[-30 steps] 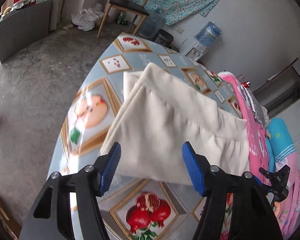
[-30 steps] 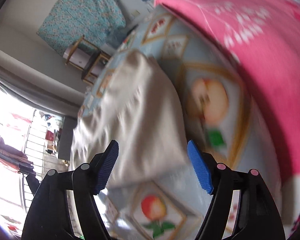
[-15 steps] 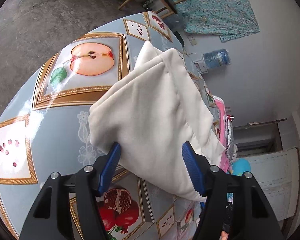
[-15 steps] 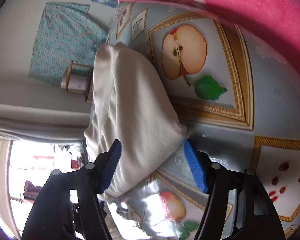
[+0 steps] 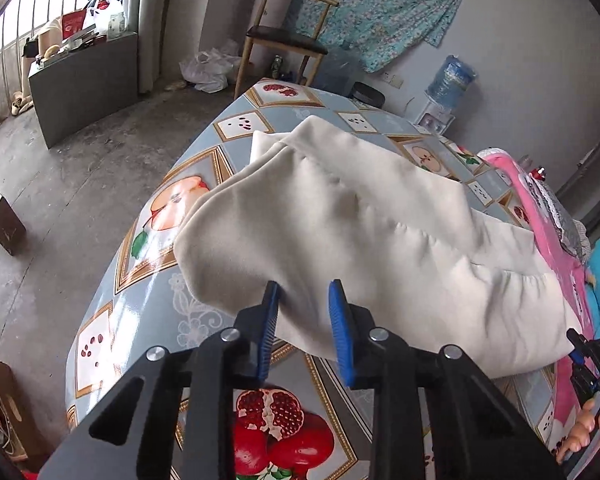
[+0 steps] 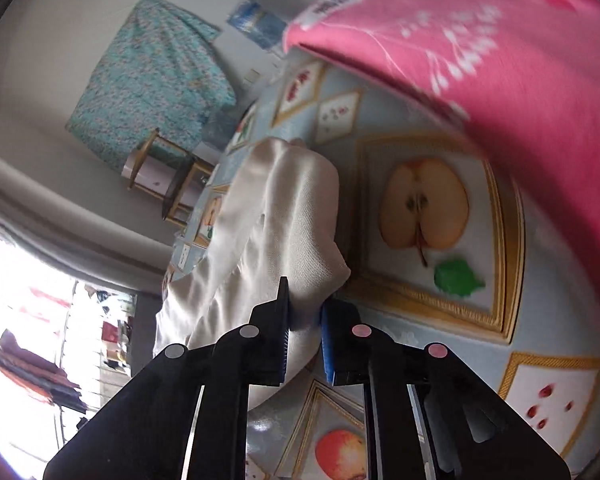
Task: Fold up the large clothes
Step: 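Open the right gripper and release the folded side, then grasp the folded jacket edge with the right gripper to straighten it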
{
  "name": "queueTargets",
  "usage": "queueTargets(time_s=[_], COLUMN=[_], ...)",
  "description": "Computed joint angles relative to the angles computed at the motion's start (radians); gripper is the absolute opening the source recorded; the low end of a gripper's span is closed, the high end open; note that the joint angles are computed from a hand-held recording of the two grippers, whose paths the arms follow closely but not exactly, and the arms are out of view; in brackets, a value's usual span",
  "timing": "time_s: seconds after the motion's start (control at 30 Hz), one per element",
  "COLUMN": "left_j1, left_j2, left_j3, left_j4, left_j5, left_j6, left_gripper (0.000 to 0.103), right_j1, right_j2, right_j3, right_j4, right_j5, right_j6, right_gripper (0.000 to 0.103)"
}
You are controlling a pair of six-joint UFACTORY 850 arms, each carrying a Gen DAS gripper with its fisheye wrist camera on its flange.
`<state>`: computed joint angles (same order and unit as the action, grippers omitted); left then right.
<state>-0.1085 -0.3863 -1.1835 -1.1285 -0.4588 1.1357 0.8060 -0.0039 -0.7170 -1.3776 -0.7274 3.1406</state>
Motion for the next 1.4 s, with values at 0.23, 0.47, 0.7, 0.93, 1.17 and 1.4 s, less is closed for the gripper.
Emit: queueTargets(time_s=[0.23, 0.47, 0.7, 0.93, 1.17, 1.4], left_j1=[0.033, 0.041, -0.078, -0.092, -0.095, -0.105], left_j2=[0.016, 0.117, -0.014, -0.079, -0.092, -0.104], left_j3=[0.036, 0.096, -0.039, -0.084, -0.128, -0.155], left_j4=[-0.02, -0.267, 0.167, 0.333, 0.413, 0.47], left_j5=[-0.01, 0.04, 0.047, 0.057, 0.006, 0.025], left_j6=[0.097, 0.495, 0.122, -0.045, -0.145, -0.216], left_gripper=[0.025, 0.025, 0.026, 0.027, 0.056, 0.07], right_j1=[-0.067, 0.033, -0.047, -0.157, -0.305, -0.394], right_j2=[-0.031, -0.044, -0.31, -0.33, -0.393, -0.637], right_j3=[0.017, -0.159, -0.413, -0.434, -0.598, -0.895], right_j4=[0.1, 0.42, 0.451, 0.689, 0.965, 1.616], right_j5=[0.156, -0.219, -0.022, 0.145, 0.416, 0.305], right_j6=[-0.187, -0.733, -1.309, -1.609, -2.126, -2.838], right_gripper=[0.023, 0.051, 0.051, 0.051, 0.058, 0.058])
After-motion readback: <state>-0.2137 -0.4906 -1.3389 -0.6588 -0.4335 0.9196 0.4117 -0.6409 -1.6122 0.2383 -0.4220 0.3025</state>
